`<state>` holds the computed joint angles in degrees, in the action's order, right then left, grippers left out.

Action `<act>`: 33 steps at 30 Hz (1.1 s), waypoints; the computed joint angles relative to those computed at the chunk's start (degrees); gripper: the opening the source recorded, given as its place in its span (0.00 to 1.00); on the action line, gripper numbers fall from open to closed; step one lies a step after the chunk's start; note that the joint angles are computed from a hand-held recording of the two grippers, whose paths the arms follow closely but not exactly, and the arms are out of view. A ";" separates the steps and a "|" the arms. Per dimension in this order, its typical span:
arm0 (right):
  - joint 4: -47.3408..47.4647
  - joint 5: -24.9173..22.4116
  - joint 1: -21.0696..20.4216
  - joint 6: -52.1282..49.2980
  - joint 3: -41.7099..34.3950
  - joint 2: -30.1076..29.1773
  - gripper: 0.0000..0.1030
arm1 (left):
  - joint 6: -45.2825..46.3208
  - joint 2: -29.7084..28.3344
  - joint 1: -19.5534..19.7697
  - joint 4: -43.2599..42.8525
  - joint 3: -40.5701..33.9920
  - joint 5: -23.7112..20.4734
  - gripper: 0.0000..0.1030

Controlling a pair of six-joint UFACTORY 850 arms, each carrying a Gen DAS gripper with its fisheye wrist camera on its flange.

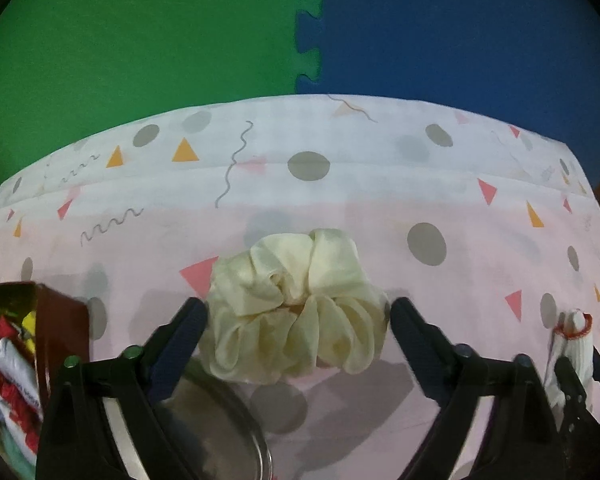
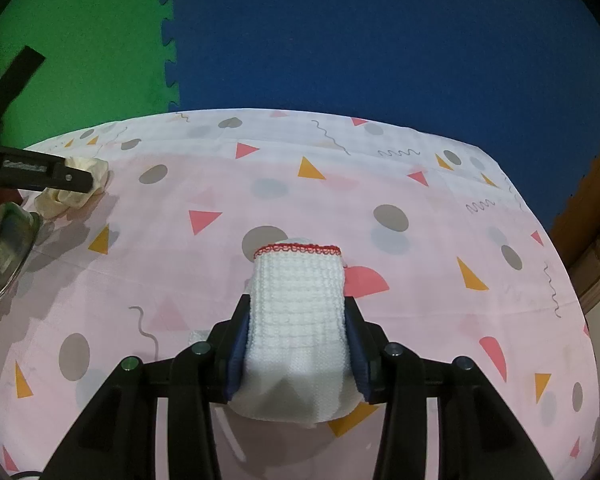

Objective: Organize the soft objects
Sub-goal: 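Grasp the cream satin scrunchie with the left tool while the right tool holds the white sock, then carry the cream scrunchie over the gold tin with the left tool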

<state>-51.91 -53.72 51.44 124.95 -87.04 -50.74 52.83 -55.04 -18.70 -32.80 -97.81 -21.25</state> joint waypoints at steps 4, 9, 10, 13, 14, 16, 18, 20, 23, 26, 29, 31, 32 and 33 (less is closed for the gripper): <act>-0.15 0.24 0.01 0.33 0.21 0.13 0.43 | -2.91 -1.28 -0.09 3.35 -1.64 -2.80 0.39; -0.28 0.40 0.01 0.61 0.30 0.16 0.43 | 3.43 0.32 1.28 -3.01 -0.04 -5.71 0.12; -0.31 0.45 -0.01 0.65 0.35 0.17 0.43 | 4.45 0.93 1.46 -4.06 0.73 -5.53 0.11; -0.44 0.62 -0.02 0.90 0.46 0.20 0.43 | 9.46 3.46 1.72 -7.84 3.89 -4.50 0.11; -0.52 0.72 -0.03 1.01 0.55 0.23 0.43 | 10.41 4.11 1.81 -8.46 4.62 -4.51 0.11; -0.64 0.89 -0.04 1.24 0.67 0.28 0.43 | 13.27 5.96 2.13 -11.04 6.78 -4.50 0.11; -0.76 1.05 -0.04 1.54 0.79 0.33 0.43 | 14.87 7.28 2.19 -12.53 8.23 -3.87 0.11; -0.93 1.27 -0.06 1.84 0.94 0.39 0.43 | 16.04 8.98 2.30 -13.53 10.17 -2.82 0.11; -1.31 1.75 -0.07 2.57 1.32 0.59 0.43 | 19.27 11.54 3.11 -16.22 12.85 -2.49 0.11; -1.63 2.18 -0.08 3.19 1.66 0.75 0.43 | 22.40 14.14 4.37 -18.89 15.03 -2.53 0.11; -1.69 2.25 -0.07 3.29 1.67 0.74 0.43 | 20.87 15.45 5.68 -18.09 15.38 -3.71 0.11; -1.68 2.23 -0.06 3.30 1.65 0.72 0.43 | 20.60 16.27 6.94 -18.06 15.33 -4.30 0.11; -1.68 2.23 -0.06 3.30 1.65 0.72 0.43 | 20.81 16.59 7.33 -18.05 15.35 -4.00 0.11; -1.68 2.23 -0.06 3.32 1.61 0.70 0.43 | 21.65 16.88 7.78 -18.65 15.41 -3.40 0.11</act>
